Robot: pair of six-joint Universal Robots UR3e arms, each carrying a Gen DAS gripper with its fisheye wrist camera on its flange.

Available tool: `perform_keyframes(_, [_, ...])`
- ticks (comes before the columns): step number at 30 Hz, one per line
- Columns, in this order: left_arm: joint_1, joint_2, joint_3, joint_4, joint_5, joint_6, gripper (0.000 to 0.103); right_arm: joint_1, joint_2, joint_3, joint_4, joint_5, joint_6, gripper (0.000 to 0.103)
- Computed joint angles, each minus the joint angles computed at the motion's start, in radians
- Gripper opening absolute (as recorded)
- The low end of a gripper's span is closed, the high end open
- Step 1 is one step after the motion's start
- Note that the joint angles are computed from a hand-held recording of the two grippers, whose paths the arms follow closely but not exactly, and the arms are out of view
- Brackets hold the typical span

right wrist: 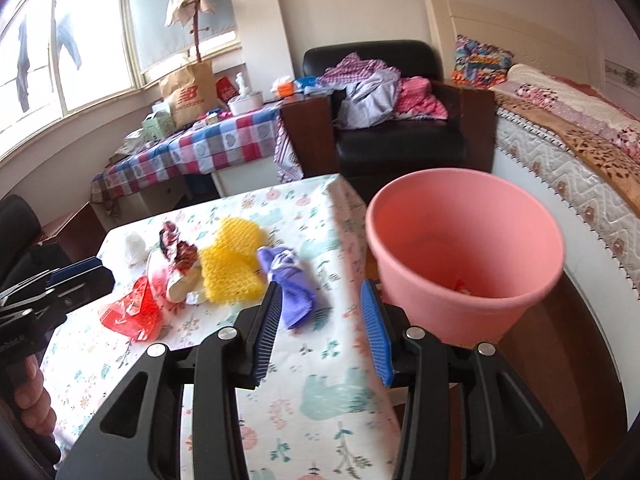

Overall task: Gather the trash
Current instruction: 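Return both grippers from the bucket to the table, then grasp the red snack bag with the left gripper while the right grasps the purple cloth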

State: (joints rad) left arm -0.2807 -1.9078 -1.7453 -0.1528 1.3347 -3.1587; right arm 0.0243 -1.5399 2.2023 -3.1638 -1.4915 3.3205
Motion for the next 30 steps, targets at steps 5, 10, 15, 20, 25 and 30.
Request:
perform_keyframes(5, [0.082, 0.089, -0.161, 0.029, -0.009, 0.009, 0.054, 0.025, 0.035, -0.021, 0.011, 0.010, -0.015, 0.042])
perform_keyframes(10, [0.167, 0.142, -0.281, 0.034, 0.007, 0.019, 0.054, 0.033, 0.075, -0.056, 0.020, 0.022, -0.025, 0.042])
perform_keyframes(15, [0.232, 0.124, -0.275, -0.007, -0.022, -0.031, 0.054, 0.034, 0.110, -0.082, 0.031, 0.036, -0.026, 0.042])
perform_keyframes(20, [0.268, 0.079, -0.230, -0.018, -0.103, -0.078, 0.054, 0.038, 0.121, -0.089, 0.038, 0.032, -0.032, 0.042])
perform_keyframes(25, [0.233, 0.033, -0.204, -0.024, -0.075, -0.043, 0.053, 0.030, 0.122, -0.089, 0.047, 0.031, -0.032, 0.042])
perform_keyframes(30, [0.219, -0.005, -0.195, -0.011, -0.051, -0.021, 0.043, 0.029, 0.146, -0.107, 0.058, 0.032, -0.029, 0.042])
